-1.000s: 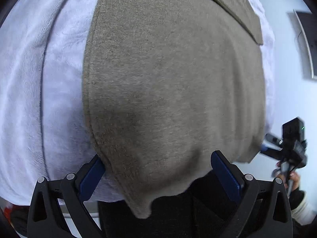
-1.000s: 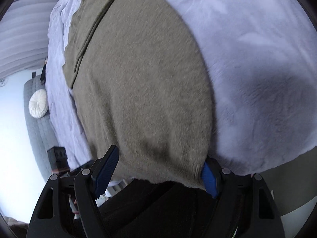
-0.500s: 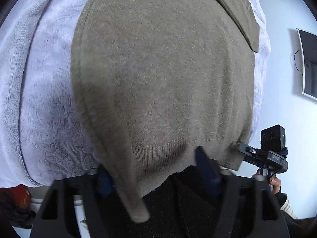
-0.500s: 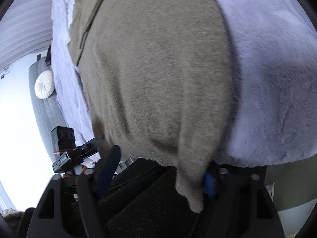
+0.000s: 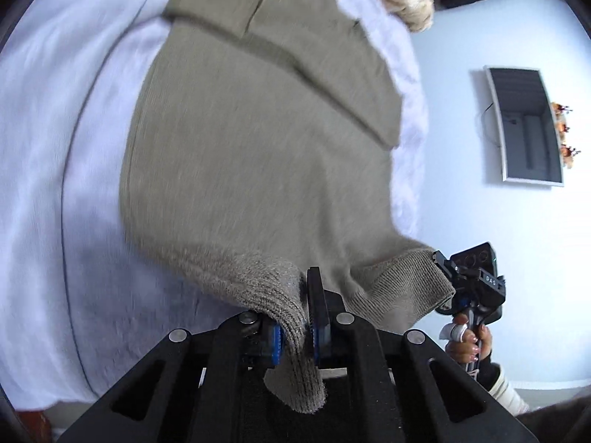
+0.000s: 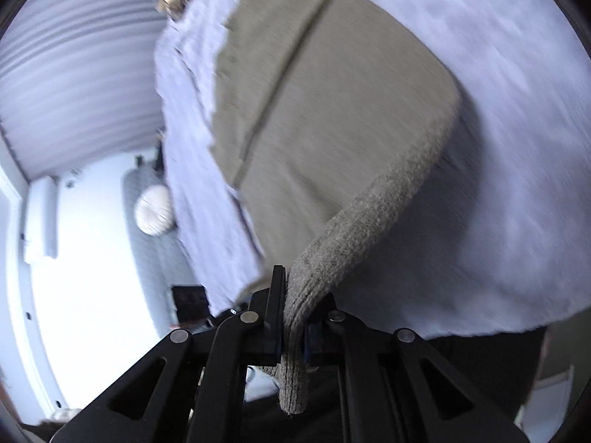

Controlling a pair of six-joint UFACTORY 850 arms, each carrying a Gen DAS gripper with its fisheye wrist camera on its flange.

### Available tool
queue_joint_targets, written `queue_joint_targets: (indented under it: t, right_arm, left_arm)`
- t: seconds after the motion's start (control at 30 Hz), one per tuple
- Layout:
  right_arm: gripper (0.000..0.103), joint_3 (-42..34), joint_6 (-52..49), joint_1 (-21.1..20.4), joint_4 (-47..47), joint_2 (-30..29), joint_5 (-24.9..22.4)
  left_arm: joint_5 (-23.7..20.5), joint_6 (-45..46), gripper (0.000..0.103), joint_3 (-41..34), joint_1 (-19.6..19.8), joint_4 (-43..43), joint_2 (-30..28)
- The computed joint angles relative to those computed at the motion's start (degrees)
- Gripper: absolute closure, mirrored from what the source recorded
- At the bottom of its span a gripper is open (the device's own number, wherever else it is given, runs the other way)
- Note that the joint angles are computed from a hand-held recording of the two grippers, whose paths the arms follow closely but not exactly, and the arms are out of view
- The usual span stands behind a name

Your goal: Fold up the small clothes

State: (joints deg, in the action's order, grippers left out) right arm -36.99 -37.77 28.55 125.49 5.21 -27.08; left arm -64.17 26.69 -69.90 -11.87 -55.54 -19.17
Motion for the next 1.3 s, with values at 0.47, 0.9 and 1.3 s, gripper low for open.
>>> queue_joint_targets:
  t: [0.47,0.9,1.3]
  right_arm:
    - [0.095,-19.96,-9.35,-17.54,-7.12,-19.48,-10.53]
    - [0.091,-31.54,-7.76,-22.97,-7.36,-36.73,-14.98]
    - [0.043,-32.09,-16.41,-24.59,2.23,-35.57,-18.92]
  left_arm:
    - [13.57,-3.82,0.091,-31.76,-2.07,-1.0,-20.96]
    - [18.21,-26.8,0.07,-55.0,-5.27,19.43,-39.07]
    - [26.81,-25.33,0.033,-51.1,-5.64,21.13,-33.42]
